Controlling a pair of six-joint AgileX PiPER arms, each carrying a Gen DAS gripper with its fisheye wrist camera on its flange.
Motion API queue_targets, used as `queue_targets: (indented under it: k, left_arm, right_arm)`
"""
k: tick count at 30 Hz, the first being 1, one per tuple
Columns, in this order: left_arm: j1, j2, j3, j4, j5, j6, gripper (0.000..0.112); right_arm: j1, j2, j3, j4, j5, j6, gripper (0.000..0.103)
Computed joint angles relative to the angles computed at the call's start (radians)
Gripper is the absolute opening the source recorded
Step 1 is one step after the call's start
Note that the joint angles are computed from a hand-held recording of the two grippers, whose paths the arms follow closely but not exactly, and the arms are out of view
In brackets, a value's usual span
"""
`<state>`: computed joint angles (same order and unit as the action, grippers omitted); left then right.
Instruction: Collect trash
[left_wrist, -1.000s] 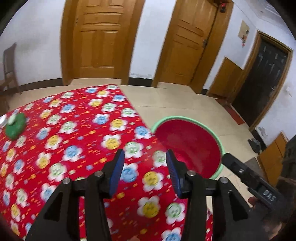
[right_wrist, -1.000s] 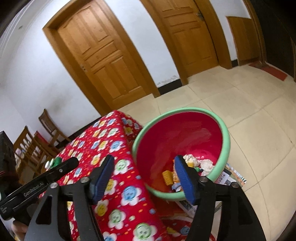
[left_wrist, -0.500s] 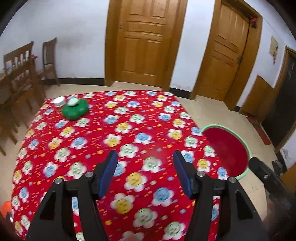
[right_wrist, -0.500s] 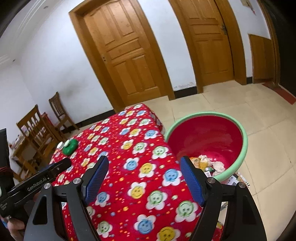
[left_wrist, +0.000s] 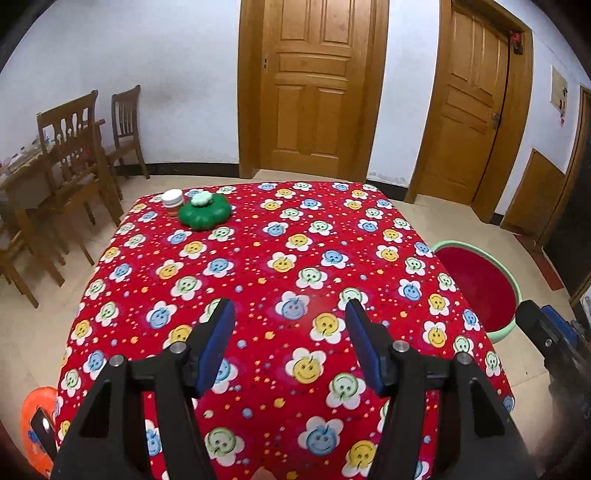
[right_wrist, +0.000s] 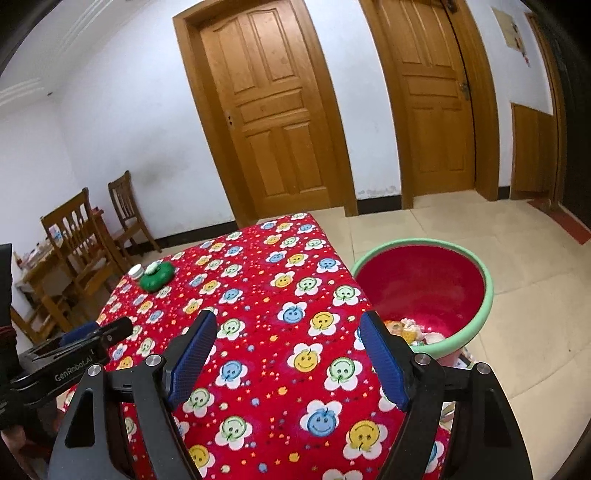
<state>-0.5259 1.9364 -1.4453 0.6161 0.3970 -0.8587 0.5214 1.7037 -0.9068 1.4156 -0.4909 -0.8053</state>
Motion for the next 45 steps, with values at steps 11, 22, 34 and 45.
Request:
queue_targets:
  k: [11, 22, 34, 45]
  left_arm:
    - [-0.026, -0.058, 0.116, 0.263, -0.015, -0.277, 0.062]
    - [-0.029, -0.058, 0.136, 0.283, -0.029, -0.313, 0.062]
    - [-0.028, -0.056, 0.136, 0.286, -0.032, -0.316, 0.062]
    - [-0.029, -0.052, 0.135, 0.283, -0.035, -0.318, 0.062]
  right_arm:
    - [0.121, 0.008, 0.029, 0.046, -0.15, -0.019, 0.08]
    - [0.116, 0.02, 0.033, 0.042, -0.14, 0.003, 0.08]
    - [0.102, 0.026, 0.037, 0.035, -0.119, 0.019, 0.08]
    - [0.1, 0.025, 0.041, 0.032, -0.115, 0.022, 0.08]
